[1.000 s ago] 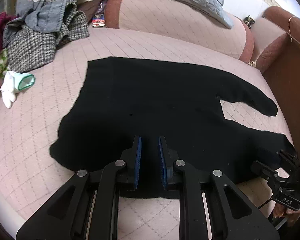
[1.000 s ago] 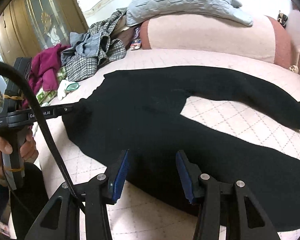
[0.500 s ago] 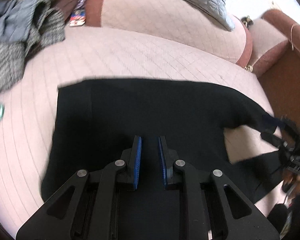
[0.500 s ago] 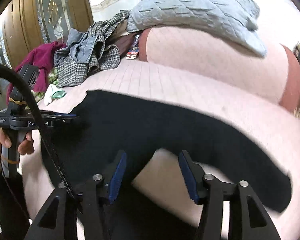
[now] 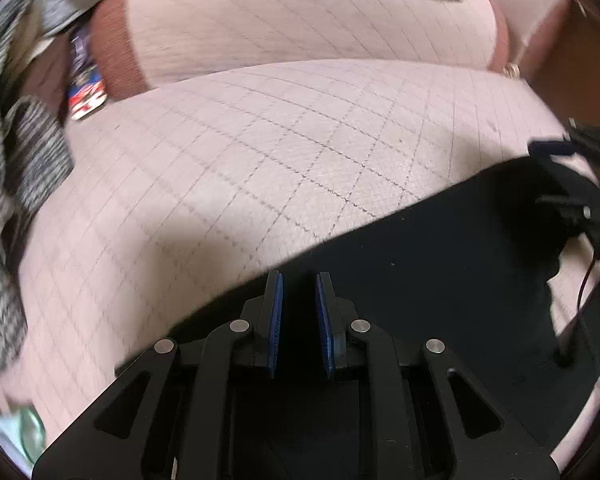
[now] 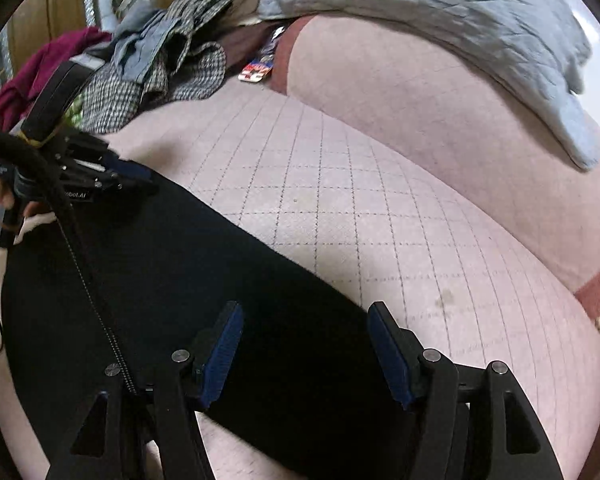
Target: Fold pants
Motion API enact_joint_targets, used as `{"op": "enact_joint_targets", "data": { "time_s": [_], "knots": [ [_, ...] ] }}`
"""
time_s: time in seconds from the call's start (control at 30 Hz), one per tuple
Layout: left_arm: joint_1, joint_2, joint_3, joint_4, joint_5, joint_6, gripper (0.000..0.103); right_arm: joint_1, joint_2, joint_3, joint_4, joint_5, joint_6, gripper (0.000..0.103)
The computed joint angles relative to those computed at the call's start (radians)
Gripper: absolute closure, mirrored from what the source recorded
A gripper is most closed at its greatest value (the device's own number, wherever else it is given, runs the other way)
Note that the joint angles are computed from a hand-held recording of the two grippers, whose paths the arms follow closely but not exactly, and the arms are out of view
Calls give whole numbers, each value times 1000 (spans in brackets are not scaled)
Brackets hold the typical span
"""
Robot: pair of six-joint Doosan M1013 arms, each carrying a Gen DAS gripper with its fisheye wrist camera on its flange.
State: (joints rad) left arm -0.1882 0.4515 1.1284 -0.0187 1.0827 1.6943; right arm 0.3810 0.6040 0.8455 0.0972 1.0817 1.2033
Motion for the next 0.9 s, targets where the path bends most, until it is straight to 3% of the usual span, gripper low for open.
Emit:
{"op": "enact_joint_targets", "data": {
  "time_s": [0.2, 0.3, 0.63, 0.7, 0.77, 0.83, 0.9],
  "knots": [
    [1, 23, -39, 26, 31, 87, 87, -5, 69, -101, -18, 97, -55, 41],
    [12, 16, -42, -30, 51, 184, 87, -13, 80, -118, 28, 130, -89, 40],
    [17, 93, -166, -36, 214, 244, 85, -33, 122, -178, 79, 227, -113, 32],
    [17, 98, -167, -39, 219, 272, 67, -36, 130, -191, 89, 246, -120, 30],
    [6, 93, -155, 19, 188, 266, 41, -39, 136, -199, 102, 259, -127, 27],
    [4, 99, -161, 49, 183, 257, 28, -39, 144, -212, 111, 272, -134, 23],
    [7, 111, -178, 53, 205, 245, 25, -38, 146, -217, 108, 283, -149, 23]
  ]
}}
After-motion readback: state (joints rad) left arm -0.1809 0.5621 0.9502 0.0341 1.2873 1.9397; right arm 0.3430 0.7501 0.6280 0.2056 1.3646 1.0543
